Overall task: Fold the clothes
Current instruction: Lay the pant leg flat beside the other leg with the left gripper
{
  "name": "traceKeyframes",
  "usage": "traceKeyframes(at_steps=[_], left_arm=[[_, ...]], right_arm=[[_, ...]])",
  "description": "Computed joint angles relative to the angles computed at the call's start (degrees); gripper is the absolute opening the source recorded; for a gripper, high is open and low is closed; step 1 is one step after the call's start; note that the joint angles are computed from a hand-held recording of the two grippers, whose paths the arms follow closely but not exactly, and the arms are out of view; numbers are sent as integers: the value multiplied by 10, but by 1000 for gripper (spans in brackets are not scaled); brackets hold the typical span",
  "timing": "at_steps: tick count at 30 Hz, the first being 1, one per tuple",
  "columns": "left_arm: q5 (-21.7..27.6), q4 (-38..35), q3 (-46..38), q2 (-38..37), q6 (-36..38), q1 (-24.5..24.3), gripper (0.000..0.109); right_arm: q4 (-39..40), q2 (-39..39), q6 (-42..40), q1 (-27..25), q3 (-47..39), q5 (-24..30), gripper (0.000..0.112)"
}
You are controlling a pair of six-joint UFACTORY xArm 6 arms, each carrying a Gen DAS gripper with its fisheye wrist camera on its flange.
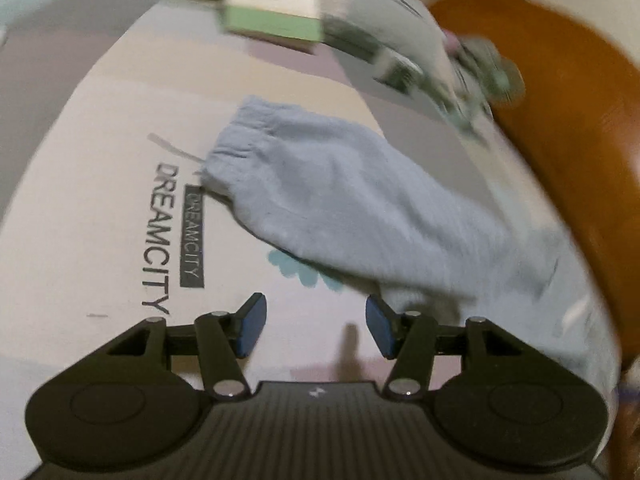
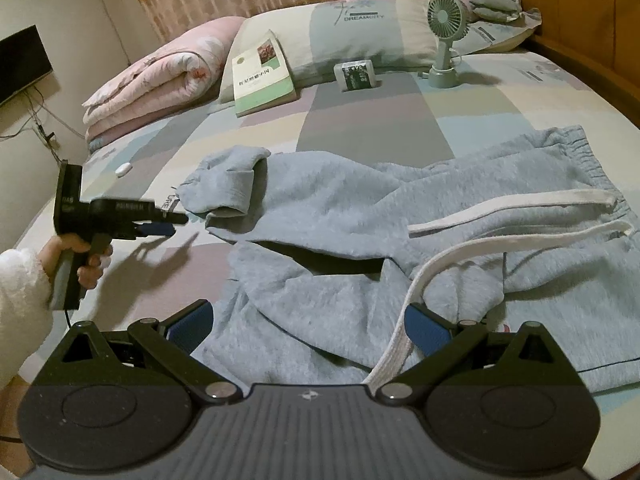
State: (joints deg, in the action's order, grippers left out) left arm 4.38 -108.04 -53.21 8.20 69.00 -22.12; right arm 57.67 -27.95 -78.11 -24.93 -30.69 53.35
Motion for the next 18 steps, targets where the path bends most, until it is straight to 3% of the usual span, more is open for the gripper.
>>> traceKeyframes(at_steps=[5, 10, 15, 18], left_arm=[[43, -192, -63, 51, 156, 48, 57], [111, -311, -99, 95, 202, 98, 56], [32, -350, -185, 144, 270, 87, 45], [-40, -392, -237, 167, 317, 80, 21]], right_arm=[[0, 10, 4, 20, -1, -25, 103], [4, 18, 3, 33, -2, -43, 103], [4, 36, 14, 50, -7, -72, 103], [4, 36, 18, 58, -5, -81, 103]])
